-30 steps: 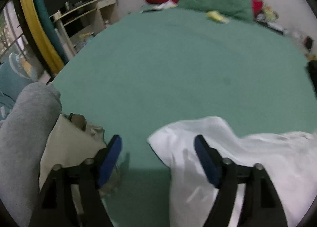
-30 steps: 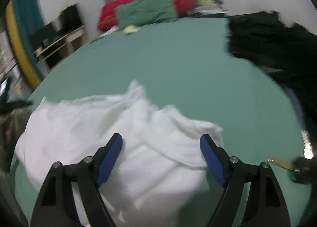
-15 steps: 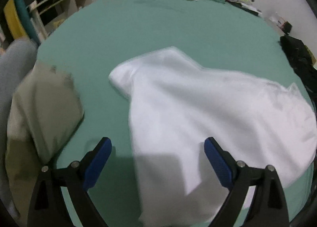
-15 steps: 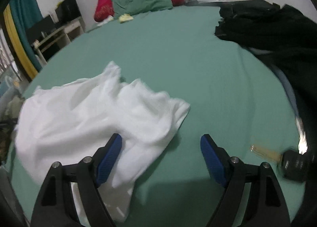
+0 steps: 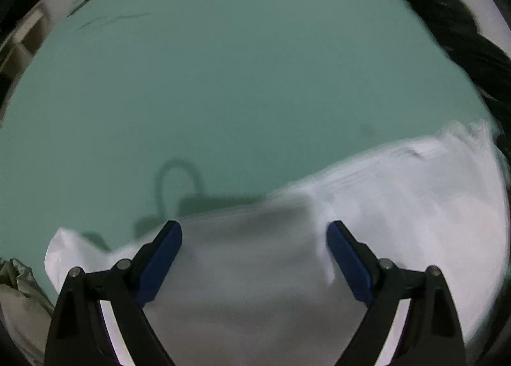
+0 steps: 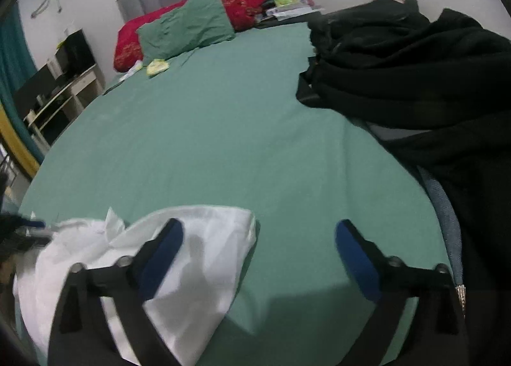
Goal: Fold large clothes
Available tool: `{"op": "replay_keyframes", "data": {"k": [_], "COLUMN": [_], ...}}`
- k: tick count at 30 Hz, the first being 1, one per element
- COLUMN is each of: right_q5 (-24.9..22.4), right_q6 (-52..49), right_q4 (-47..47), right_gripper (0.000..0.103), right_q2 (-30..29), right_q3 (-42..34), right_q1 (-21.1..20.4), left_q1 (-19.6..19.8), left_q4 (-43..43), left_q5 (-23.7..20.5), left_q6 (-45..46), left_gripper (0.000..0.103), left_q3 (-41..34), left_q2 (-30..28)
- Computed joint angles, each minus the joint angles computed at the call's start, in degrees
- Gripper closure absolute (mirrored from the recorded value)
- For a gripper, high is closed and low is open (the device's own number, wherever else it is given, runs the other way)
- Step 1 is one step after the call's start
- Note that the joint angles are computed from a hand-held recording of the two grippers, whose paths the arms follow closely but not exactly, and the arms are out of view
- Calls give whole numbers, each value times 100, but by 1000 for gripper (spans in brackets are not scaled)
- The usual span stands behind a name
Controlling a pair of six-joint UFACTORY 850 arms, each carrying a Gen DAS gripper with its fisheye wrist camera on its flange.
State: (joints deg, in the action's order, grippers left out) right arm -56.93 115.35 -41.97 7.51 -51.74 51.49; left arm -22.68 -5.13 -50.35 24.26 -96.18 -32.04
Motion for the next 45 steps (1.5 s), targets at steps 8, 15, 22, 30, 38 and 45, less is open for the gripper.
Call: {"op": "replay_keyframes", "data": {"k": [8,15,22,30,38,45], "right_q5": [-723,-21,704,1788,1915,2859], "right_q6": [-555,-2,1507,3176,4271,4513], "right_q4": [-91,300,-225,-1534,-2352,-3054], "right_gripper": [0,2,17,0,0,91], "right_q2": [-150,-140,-509,-934,-1237,-1710], "right_q3": [-447,-511,-688,-804,-905,-1191], "right_q1": [299,810,1397,1321,1134,1015], "left_q1": [52,778,1722,2763,3382,3254], "left_q4": [100,-1382,-2200,-2159,-2089,-1915], "left_q5": [1659,1816,1445,942,780,661], "left_q6": [-1325,758,2112,2317,2003,1913], "left_gripper": [12,12,12,12,12,12], "left_q3": [254,1551,3276,4401,4686,4742], "left_q2": [335,1687,3183,4357,4634,4739]}}
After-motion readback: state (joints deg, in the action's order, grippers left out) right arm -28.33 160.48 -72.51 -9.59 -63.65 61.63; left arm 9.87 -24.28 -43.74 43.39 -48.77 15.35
